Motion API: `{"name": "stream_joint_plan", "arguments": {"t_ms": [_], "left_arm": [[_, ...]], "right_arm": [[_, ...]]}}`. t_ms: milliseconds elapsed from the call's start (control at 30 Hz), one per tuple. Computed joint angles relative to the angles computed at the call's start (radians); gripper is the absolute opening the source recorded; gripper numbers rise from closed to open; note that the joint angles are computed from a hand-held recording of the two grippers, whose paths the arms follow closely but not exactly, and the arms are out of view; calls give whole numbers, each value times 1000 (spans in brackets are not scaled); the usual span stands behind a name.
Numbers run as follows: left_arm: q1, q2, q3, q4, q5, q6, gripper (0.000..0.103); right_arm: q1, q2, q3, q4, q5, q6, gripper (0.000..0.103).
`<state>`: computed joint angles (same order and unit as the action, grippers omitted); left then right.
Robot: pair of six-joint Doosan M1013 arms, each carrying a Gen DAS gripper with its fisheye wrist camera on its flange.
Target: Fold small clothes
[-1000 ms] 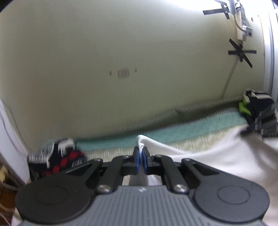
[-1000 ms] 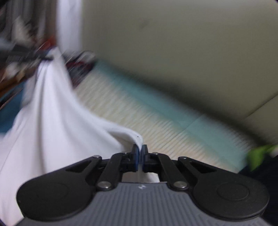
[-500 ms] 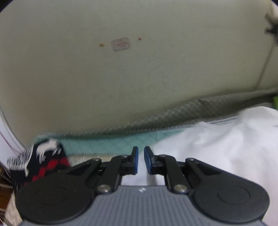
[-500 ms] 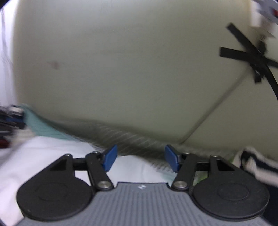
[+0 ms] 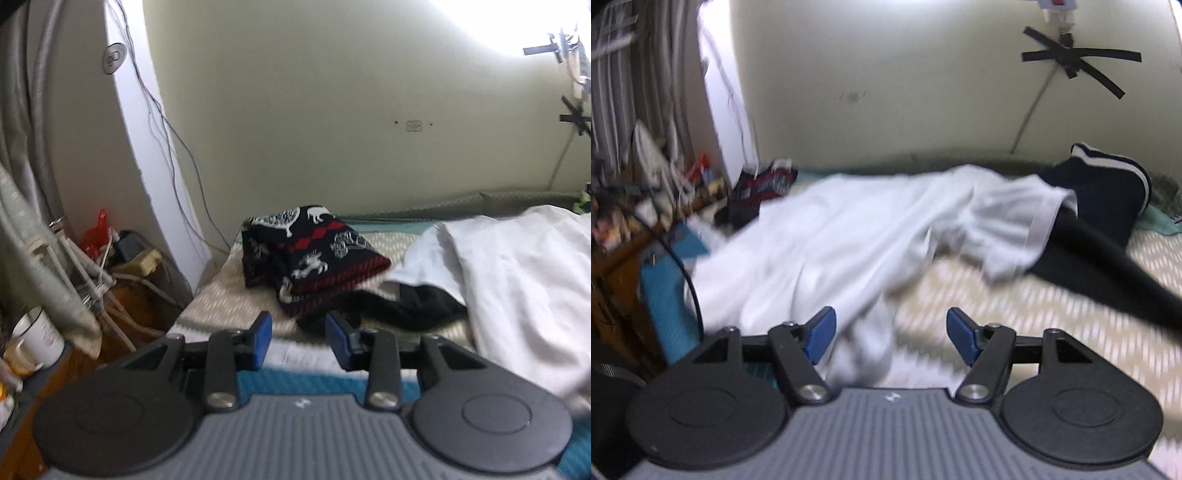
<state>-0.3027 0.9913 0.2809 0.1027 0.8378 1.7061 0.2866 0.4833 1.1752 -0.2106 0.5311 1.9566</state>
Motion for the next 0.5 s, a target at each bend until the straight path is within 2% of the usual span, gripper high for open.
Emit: {"name": "stream_joint_plan", "arguments": {"t_ms": [67, 133, 200, 300, 400, 433, 467, 500], "left_arm": [[-3, -75, 159, -68, -63, 60, 43], [-5, -94, 218, -216, -48, 167, 49], [-18, -100, 258, -316, -7, 249, 49], [-34, -86, 272, -405, 45, 292, 49], [-40, -37, 210, -500, 124, 291, 51], [-43, -38, 226, -513, 115, 292, 52], [-45, -26, 209, -519, 119, 289, 48], [-47, 8, 151, -515, 142, 277, 43]], "right_arm": [[27, -4, 14, -72, 32, 12, 61], [48, 7, 9, -125, 46, 3, 61], [69, 4, 19, -155, 45, -4, 61], [95, 22, -1, -222, 67, -15, 62], [125, 44, -21, -347, 112, 23, 61], [134, 59, -36, -410, 148, 43, 57], [138, 62, -35, -440, 149, 64, 48], [133, 65, -43, -419, 144, 61, 34]]}}
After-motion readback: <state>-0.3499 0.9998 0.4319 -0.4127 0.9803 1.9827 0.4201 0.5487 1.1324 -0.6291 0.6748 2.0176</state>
